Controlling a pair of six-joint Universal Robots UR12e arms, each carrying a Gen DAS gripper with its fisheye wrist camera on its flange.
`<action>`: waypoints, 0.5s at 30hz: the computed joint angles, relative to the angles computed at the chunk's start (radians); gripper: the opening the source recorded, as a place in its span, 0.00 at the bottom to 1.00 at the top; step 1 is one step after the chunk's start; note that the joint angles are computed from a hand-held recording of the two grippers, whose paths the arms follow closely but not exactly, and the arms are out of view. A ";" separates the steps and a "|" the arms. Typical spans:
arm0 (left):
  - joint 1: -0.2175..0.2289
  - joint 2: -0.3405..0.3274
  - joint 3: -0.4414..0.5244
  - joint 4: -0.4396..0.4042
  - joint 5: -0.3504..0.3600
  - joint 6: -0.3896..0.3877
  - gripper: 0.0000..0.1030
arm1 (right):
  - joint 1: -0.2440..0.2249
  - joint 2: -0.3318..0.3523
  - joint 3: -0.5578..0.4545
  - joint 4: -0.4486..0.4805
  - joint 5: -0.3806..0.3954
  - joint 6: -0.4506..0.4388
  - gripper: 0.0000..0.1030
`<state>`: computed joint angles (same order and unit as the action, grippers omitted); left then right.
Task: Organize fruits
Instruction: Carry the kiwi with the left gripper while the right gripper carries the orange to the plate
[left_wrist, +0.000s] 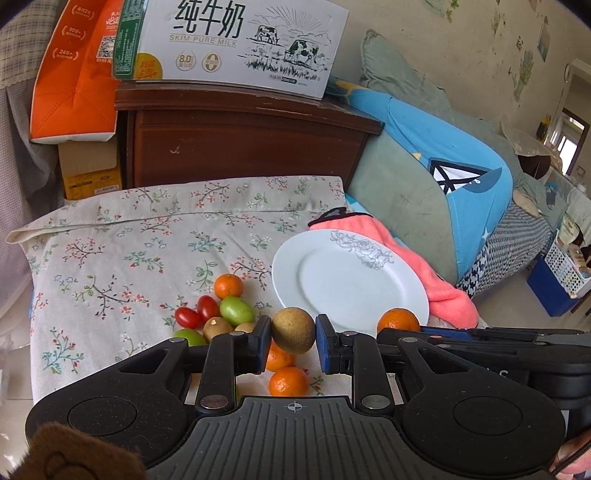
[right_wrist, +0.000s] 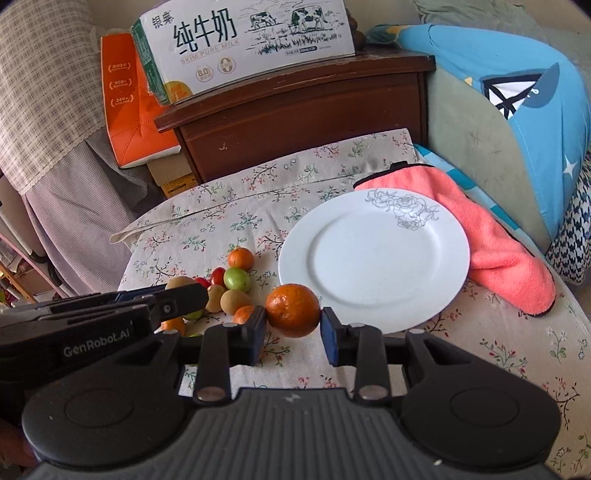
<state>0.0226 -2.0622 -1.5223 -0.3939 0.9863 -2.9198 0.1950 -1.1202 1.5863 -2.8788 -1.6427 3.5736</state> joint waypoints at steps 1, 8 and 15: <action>-0.004 -0.005 0.008 -0.008 -0.004 0.015 0.22 | -0.006 0.000 -0.003 0.010 -0.003 0.019 0.31; -0.037 -0.047 0.068 -0.068 0.000 0.079 0.22 | -0.036 0.012 -0.018 0.065 -0.015 0.124 0.31; -0.059 -0.080 0.110 -0.115 0.009 0.104 0.22 | -0.054 0.022 -0.028 0.099 -0.016 0.153 0.31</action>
